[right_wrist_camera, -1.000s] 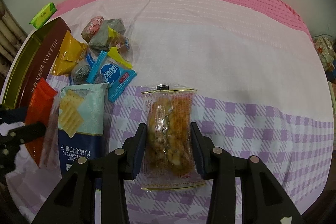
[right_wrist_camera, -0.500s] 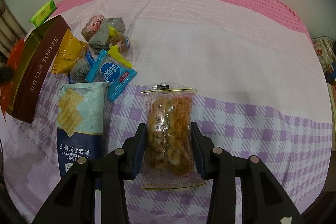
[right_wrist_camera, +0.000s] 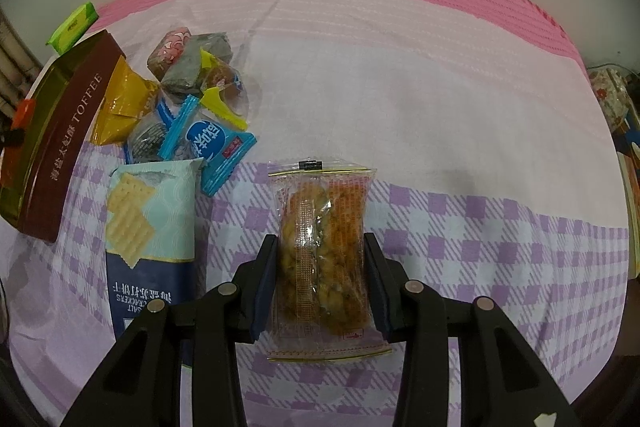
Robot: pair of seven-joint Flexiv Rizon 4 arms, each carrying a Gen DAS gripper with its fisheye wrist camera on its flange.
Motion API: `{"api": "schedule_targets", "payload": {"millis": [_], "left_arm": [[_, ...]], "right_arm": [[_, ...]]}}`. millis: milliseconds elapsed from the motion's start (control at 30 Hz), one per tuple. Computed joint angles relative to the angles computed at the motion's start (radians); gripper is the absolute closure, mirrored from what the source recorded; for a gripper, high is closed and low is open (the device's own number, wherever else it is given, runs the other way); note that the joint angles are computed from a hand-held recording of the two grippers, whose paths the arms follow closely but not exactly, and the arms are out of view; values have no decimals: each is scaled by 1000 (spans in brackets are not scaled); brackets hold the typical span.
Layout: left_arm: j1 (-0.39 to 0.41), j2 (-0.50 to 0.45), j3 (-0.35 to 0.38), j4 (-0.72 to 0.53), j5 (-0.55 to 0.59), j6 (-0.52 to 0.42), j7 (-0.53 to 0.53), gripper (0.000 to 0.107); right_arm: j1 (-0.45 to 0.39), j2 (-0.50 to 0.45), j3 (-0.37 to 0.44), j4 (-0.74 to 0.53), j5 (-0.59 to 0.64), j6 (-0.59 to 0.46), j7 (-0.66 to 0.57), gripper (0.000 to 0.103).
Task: Organize snacks
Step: 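Carry the red packet into the gold tin and open the left gripper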
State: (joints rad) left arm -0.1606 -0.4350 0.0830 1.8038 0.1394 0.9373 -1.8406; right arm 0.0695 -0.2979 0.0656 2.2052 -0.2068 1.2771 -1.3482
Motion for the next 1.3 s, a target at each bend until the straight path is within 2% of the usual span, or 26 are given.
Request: {"api": "schedule_targets", "payload": {"millis": [167, 933, 1300], "left_arm": [[-1, -15, 13, 10, 28, -2, 9, 62], [10, -32, 20, 40, 20, 23, 22, 62], [6, -31, 24, 44, 32, 34, 27, 57]], "right_arm": [[11, -6, -8, -17, -11, -28, 23, 64], [16, -22, 5, -80, 7, -127, 37, 62], [31, -24, -13, -73, -28, -121, 101, 65]]}}
